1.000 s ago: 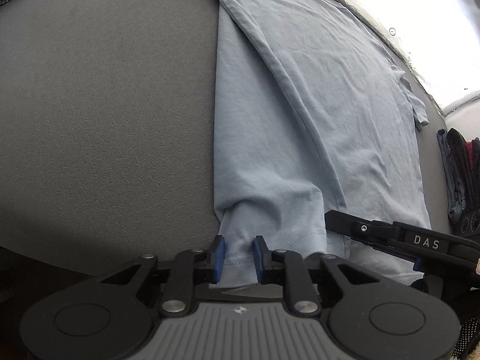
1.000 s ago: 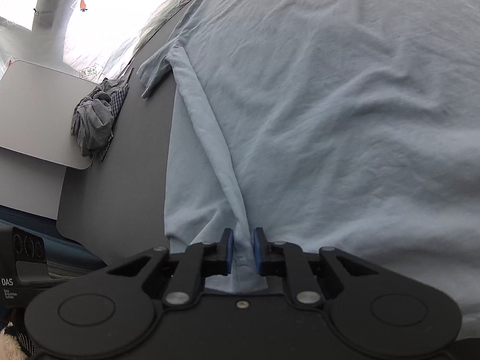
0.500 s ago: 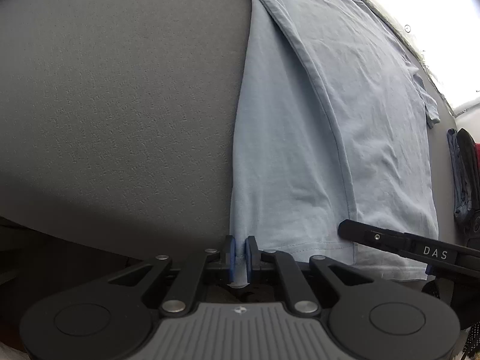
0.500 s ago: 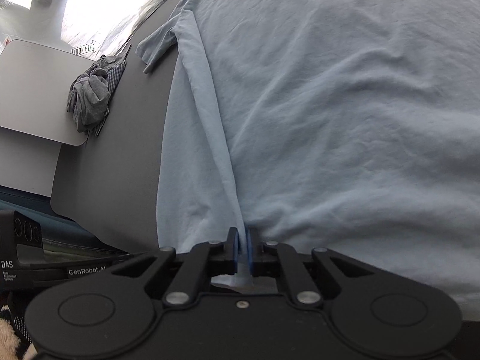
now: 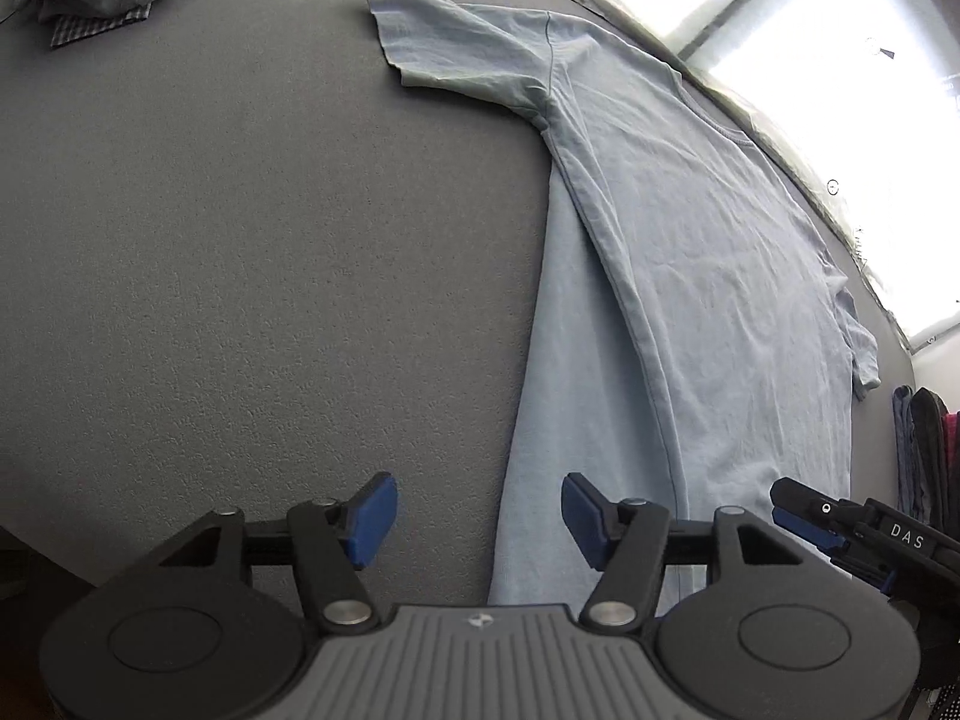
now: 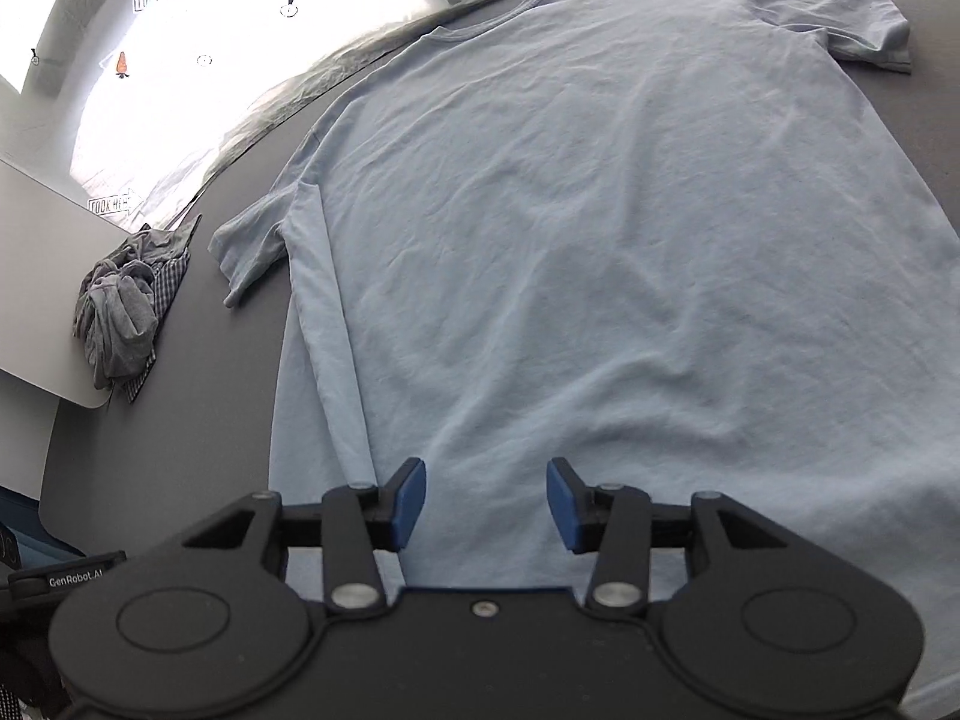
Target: Fold clothes
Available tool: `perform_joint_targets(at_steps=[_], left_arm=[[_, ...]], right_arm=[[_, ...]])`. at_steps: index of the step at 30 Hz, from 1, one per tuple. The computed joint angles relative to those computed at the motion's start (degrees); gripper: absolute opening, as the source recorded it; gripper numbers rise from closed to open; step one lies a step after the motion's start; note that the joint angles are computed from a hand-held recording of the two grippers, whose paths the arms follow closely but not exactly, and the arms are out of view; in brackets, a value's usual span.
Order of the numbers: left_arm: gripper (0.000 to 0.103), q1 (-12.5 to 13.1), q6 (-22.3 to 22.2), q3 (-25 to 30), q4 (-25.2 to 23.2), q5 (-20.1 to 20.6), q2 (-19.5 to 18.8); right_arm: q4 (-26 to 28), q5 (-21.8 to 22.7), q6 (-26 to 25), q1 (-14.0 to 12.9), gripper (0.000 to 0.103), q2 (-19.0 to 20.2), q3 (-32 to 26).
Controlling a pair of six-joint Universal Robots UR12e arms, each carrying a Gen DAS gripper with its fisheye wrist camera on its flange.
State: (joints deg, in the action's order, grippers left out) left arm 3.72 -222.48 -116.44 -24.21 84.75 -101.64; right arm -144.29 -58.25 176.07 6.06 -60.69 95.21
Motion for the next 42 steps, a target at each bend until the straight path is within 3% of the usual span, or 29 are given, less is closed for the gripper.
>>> perform_joint_targets(at_steps=[6, 9, 13, 15, 18, 21, 24, 28, 31, 33, 34, 35, 36, 39, 42], left_arm=[[0.063, 2.4, -1.17, 2.13, 2.43, 0.17, -2.31], [0.063, 3.68, -4.14, 3.05, 5.08, 0.76, -3.68], [0.063, 6.47, -11.72, 4.37, 10.3, -0.54, -6.19], [0.063, 7.46, -14.88, 5.49, 12.16, -0.09, -7.69], [0.063, 8.32, -15.14, 8.27, 11.32, 3.84, -9.74], [0.067, 9.14, -13.18, 12.04, 8.46, 8.19, -12.05], [0.071, 9.91, -6.74, 16.15, 6.9, 11.36, -14.88], [0.071, 10.12, 6.71, 22.31, 2.88, 15.26, -18.65], [0.071, 10.18, 12.7, 25.61, 0.64, 16.03, -20.78], [0.063, 10.29, 13.43, 26.67, 0.4, 14.67, -21.58], [0.041, 10.48, 13.12, 26.77, 0.81, 12.73, -21.86], [0.029, 10.46, 11.98, 26.95, 1.04, 11.36, -22.06], [0.009, 10.32, 10.45, 26.93, 1.84, 9.78, -22.09], [0.009, 9.55, 9.22, 27.5, 5.43, 4.65, -22.25], [0.009, 7.98, 7.81, 30.37, 10.22, -4.72, -23.56]], right_arm=[[-2.35, -1.72, 2.45, 1.11, 0.046, 2.99, -4.1], [-3.3, -2.72, 4.21, 1.73, 0.045, 5.04, -7.12], [-3.98, -4.63, 6.11, 2.45, 0.046, 7.72, -11.05], [-4.72, -7.08, 7.09, 3.02, 0.046, 9.45, -13.49], [-6.54, -13.02, 7.32, 4.1, 0.046, 11.95, -17.03], [-8.16, -19.69, 5.57, 5.19, 0.047, 14.44, -20.56], [-9.09, -24.65, 3.88, 5.97, 0.053, 16.77, -23.7], [-7.52, -26.15, 4.07, 6.21, 0.057, 18.85, -26.49], [-7.37, -26.12, 3.46, 6.34, 0.066, 19.28, -27.0], [-7.38, -26.35, 2.67, 6.5, 0.069, 19.37, -27.08], [-7.45, -26.48, 2.43, 6.55, 0.069, 19.42, -27.12], [-7.46, -26.66, 2.31, 6.62, 0.069, 19.48, -27.21], [-7.37, -26.6, 2.43, 6.6, 0.069, 19.48, -27.24], [-6.66, -25.54, 4.01, 6.26, 0.064, 19.36, -27.38], [-6.08, -23.41, 7.59, 5.45, 0.056, 19.14, -27.46]])
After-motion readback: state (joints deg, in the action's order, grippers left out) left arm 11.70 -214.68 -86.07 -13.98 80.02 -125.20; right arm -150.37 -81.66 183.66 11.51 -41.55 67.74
